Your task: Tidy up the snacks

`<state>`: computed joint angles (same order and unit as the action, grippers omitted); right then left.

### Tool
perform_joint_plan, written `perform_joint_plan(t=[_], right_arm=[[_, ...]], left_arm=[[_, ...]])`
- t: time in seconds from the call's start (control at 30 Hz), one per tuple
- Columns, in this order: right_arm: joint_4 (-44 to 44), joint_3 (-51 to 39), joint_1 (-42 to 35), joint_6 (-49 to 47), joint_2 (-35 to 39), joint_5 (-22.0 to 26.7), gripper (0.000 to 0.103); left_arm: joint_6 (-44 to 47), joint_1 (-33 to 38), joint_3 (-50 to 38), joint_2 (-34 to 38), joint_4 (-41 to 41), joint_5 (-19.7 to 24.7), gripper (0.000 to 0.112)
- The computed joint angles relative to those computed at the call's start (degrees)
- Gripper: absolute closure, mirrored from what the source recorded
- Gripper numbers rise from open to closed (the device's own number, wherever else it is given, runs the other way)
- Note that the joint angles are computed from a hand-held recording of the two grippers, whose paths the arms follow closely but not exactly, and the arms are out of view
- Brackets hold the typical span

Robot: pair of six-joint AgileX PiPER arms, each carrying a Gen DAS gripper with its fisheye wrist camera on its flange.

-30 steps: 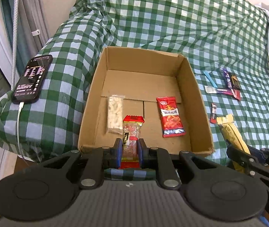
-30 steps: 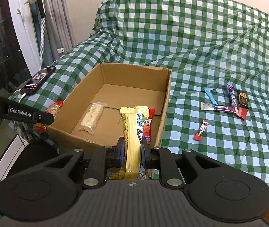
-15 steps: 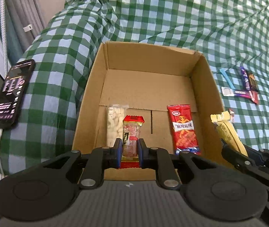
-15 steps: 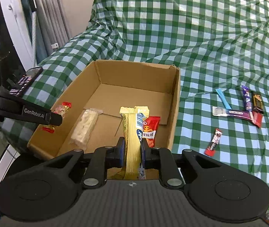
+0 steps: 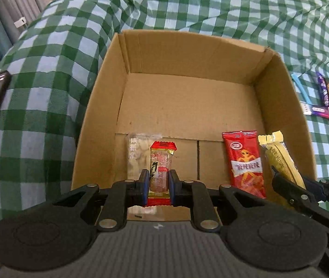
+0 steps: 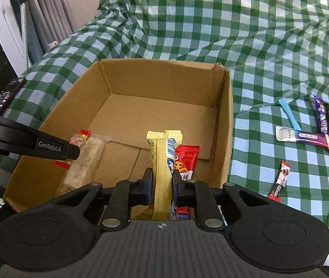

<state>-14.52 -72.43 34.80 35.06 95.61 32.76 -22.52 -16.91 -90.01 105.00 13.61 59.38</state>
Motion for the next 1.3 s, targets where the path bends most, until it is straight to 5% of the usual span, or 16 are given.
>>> perform_joint_plan(t=[0.3,0.37,0.4,0.43,0.47,0.63,0.83,1.3], right_arm=[[3.05,-4.47,-1.83,-3.26,6.69,-0.45,0.085],[4.47,-5.16,-2.2,-4.71,7.57,-0.65,0.082],[5.05,-5.51,-2.45,-5.28,7.89,-0.69,0.076],[5.17,-5.89,-2.54,-5.18,8.03,-0.36,0.055],[4.26,-6.32,-2.4,-3.92,8.05,0.28,0.033],[0.99,-3.91,-0.87,-1.71,4.4,0.6,0.012],[0.48,2.09,2.29,1.87,-4.07,3.0,0.007],[-17.22,10.89,19.34,26.82,-21.12,12.37,0.004]], left_arm=[[1.11,1.07,-3.91,6.12,0.58,0.33,0.092],[1.25,0.85,-3.98,6.36,1.46,-0.19,0.063],[0.65,0.52,-3.67,6.09,2.55,-0.51,0.026],[-0.85,-0.06,-2.74,5.35,4.42,-1.31,0.01],[-2.98,-0.79,-0.62,3.77,6.93,-3.02,0.009],[-0.67,-2.06,3.16,-0.78,7.14,-1.7,0.01],[-4.72,-4.45,11.95,-11.04,6.6,-0.09,0.01],[-21.84,-18.7,22.33,-29.55,14.38,10.11,0.01]])
